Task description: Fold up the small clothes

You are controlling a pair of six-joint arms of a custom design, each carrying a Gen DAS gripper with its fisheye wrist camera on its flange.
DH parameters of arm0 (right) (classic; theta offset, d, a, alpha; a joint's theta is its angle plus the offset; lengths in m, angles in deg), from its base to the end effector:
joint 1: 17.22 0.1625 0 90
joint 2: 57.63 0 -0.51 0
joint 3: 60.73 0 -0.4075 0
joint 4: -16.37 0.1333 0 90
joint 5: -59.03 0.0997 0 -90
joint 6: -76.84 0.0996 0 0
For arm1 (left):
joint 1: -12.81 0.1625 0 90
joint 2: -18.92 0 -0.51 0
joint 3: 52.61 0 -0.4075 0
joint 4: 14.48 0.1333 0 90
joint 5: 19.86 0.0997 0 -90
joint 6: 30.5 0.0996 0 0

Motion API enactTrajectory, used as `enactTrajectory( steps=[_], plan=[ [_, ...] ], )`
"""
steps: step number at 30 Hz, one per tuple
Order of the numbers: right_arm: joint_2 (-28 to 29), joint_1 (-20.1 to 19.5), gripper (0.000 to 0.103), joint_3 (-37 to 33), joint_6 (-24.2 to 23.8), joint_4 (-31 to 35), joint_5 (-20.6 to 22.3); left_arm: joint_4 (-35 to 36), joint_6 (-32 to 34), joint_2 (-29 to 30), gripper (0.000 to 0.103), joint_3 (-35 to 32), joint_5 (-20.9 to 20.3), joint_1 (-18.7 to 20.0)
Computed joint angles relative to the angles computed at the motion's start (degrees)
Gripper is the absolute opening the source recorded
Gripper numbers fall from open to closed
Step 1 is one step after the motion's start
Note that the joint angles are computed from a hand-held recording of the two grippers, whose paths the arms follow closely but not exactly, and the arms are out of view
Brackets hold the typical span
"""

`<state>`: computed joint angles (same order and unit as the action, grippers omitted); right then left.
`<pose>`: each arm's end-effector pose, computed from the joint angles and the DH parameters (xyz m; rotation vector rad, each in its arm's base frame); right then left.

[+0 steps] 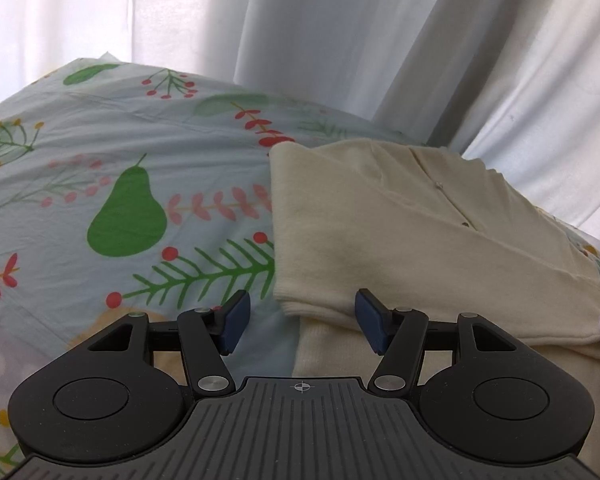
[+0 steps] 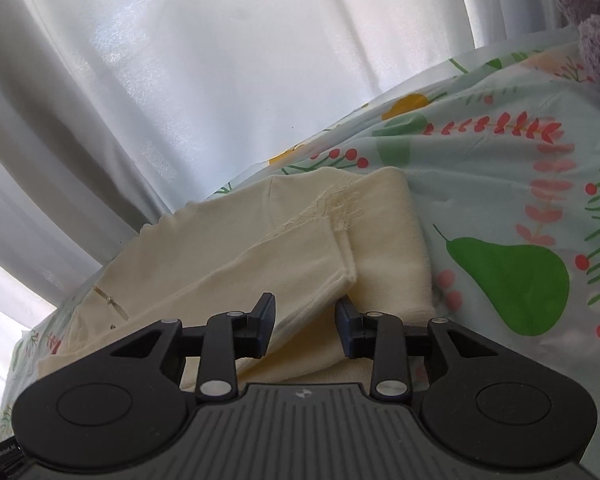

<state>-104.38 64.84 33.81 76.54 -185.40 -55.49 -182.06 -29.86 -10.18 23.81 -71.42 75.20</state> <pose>-0.0123 -0.7539 0.2820 -0.4639 -2.2702 1.3946 -0.2197 -0.8413 0.0938 0.3785 2.4619 -0.8536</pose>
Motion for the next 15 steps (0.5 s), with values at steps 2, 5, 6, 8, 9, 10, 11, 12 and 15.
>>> enactTrajectory(
  steps=[2, 5, 6, 8, 9, 10, 11, 12, 15],
  plan=[
    [-0.3, -0.3, 0.032, 0.4, 1.0, 0.4, 1.5, 0.1, 0.0, 0.0, 0.064, -0.1, 0.2, -0.1],
    [0.6, -0.1, 0.018, -1.2, 0.4, 2.0, 1.5, 0.0, 0.0, 0.2, 0.064, -0.2, 0.5, -0.2],
    [0.8, 0.1, 0.011, -1.7, -0.3, 2.6, 1.3, 0.0, -0.1, 0.3, 0.064, -0.4, 0.8, -0.3],
    [1.1, 0.4, 0.007, -2.7, -2.7, 3.6, 0.8, -0.4, 0.3, 0.7, 0.064, -0.8, 1.4, -0.4],
    [1.4, 0.6, 0.007, -3.0, -4.3, 2.4, 0.4, -0.7, 0.7, 0.9, 0.064, -1.0, 1.7, -0.5],
    [1.7, 0.7, 0.007, -3.2, -5.7, 1.0, -0.1, -0.9, 1.0, 1.1, 0.064, -1.3, 2.1, -0.6],
    [2.1, 0.9, 0.007, -3.5, -7.3, -0.6, -0.8, -1.1, 1.4, 1.4, 0.064, -1.6, 2.3, -0.7],
    [2.4, 1.0, 0.007, -3.8, -8.5, -2.0, -1.8, -1.0, 1.5, 1.6, 0.064, -1.8, 2.4, -0.7],
    [3.1, 1.0, 0.007, -4.9, -11.0, -3.4, -3.7, -0.1, 1.2, 2.1, 0.064, -2.7, 2.6, -0.6]
  ],
)
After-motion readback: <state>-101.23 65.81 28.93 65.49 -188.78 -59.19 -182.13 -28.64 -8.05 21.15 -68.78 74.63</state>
